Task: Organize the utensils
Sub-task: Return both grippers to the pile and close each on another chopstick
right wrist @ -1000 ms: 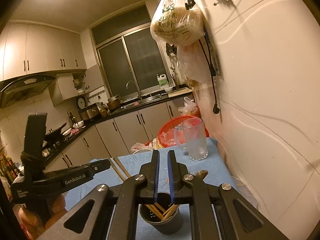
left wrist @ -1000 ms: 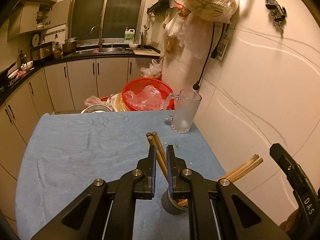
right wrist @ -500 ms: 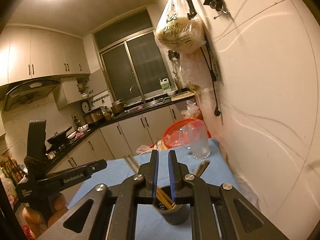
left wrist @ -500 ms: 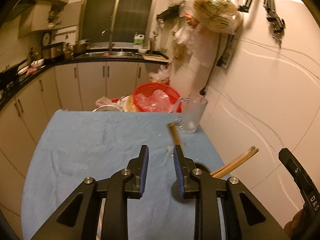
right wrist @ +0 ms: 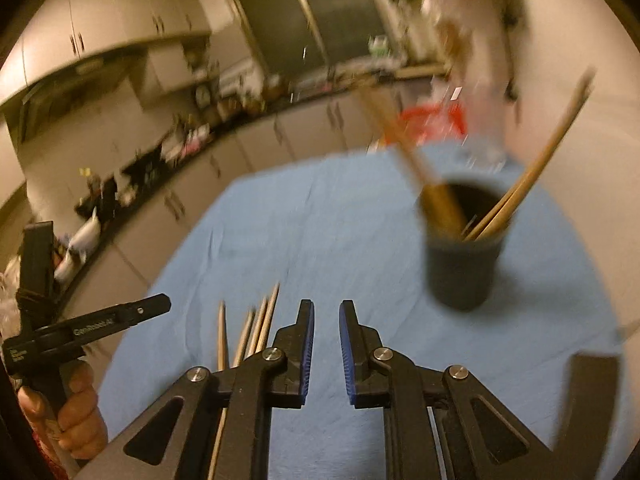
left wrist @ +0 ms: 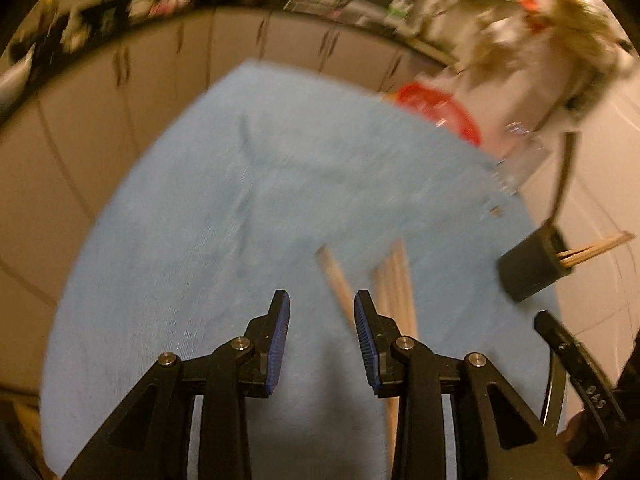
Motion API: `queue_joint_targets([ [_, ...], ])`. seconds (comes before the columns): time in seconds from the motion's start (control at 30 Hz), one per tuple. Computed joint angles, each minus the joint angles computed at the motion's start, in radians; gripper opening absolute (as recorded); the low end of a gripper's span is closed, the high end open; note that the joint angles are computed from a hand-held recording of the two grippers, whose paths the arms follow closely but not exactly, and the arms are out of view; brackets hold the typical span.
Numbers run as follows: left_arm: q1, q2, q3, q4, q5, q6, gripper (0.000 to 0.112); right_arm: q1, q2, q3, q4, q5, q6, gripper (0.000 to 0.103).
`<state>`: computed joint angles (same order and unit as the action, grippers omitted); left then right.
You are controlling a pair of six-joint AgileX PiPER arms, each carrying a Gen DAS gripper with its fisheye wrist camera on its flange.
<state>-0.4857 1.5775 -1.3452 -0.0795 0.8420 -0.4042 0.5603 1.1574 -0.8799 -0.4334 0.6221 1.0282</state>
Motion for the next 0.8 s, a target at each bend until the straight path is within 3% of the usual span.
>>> queue_joint_targets([
  [0.13, 0.064, 0.069, -0.018, -0.133, 0.026, 0.084, 0.034, -0.065, 0.075, 0.021, 0.173, -0.073, -0.106, 0.015],
  [0.27, 0.073, 0.193, -0.135, -0.206, 0.071, 0.097, 0.034, -0.057, 0.07, 0.027, 0.122, -0.058, -0.064, 0.015],
  [0.4, 0.008, 0.274, -0.248, -0.115, 0.096, 0.006, 0.034, -0.068, 0.059, 0.03, 0.133, -0.04, -0.09, 0.015],
  [0.5, -0.051, 0.341, -0.364, 0.034, 0.195, -0.074, 0.032, -0.083, 0.081, -0.018, 0.184, -0.008, -0.16, 0.015],
  [0.53, -0.075, 0.348, -0.376, 0.09, 0.211, -0.103, 0.028, -0.083, 0.092, -0.038, 0.195, 0.005, -0.178, 0.015],
  [0.57, -0.103, 0.353, -0.381, 0.168, 0.233, -0.138, 0.013, -0.085, 0.107, -0.061, 0.207, 0.017, -0.201, 0.015],
  [0.7, -0.105, 0.277, -0.263, 0.203, 0.199, -0.117, 0.009, -0.129, 0.182, -0.154, 0.382, 0.043, -0.397, 0.015],
  [0.8, -0.068, 0.173, -0.114, 0.208, 0.157, -0.078, 0.009, -0.196, 0.286, -0.252, 0.628, 0.093, -0.612, 0.015],
])
